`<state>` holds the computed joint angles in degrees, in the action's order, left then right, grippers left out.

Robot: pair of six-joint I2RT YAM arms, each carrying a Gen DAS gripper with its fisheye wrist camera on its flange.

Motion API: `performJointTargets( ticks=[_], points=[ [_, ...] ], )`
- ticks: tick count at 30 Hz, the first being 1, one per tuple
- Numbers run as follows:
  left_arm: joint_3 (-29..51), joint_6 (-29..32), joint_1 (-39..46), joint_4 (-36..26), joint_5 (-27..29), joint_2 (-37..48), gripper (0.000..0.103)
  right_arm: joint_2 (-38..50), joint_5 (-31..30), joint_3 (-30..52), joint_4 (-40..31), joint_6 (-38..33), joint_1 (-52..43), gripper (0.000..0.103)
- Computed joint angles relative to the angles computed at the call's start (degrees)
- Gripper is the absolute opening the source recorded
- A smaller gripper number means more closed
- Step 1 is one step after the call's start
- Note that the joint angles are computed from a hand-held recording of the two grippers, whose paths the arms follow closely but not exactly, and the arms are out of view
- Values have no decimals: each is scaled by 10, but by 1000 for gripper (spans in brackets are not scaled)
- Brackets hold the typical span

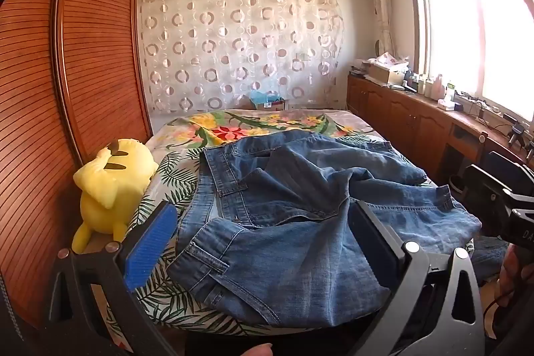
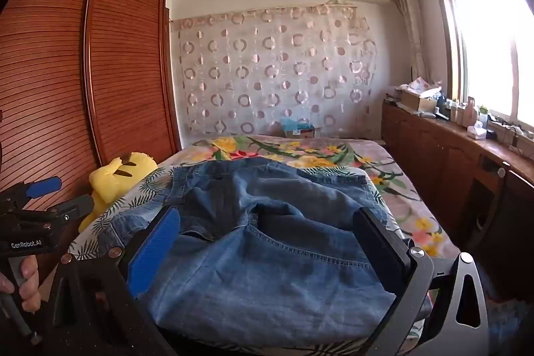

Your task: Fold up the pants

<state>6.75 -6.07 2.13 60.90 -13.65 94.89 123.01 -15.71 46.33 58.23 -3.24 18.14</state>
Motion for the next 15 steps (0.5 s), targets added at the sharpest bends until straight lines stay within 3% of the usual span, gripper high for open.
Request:
performJointTargets(
  ticks=[1,6,15],
  points=[
    [-3,6,-3,25,-9,13,102,0,0,1,-1,1,0,103],
    [-5,8,10,31,4,18,102,0,0,-6,10,3,1,103],
    [2,5,14,12,10,14,102,2,-6,3,0,12,0,103]
  ],
)
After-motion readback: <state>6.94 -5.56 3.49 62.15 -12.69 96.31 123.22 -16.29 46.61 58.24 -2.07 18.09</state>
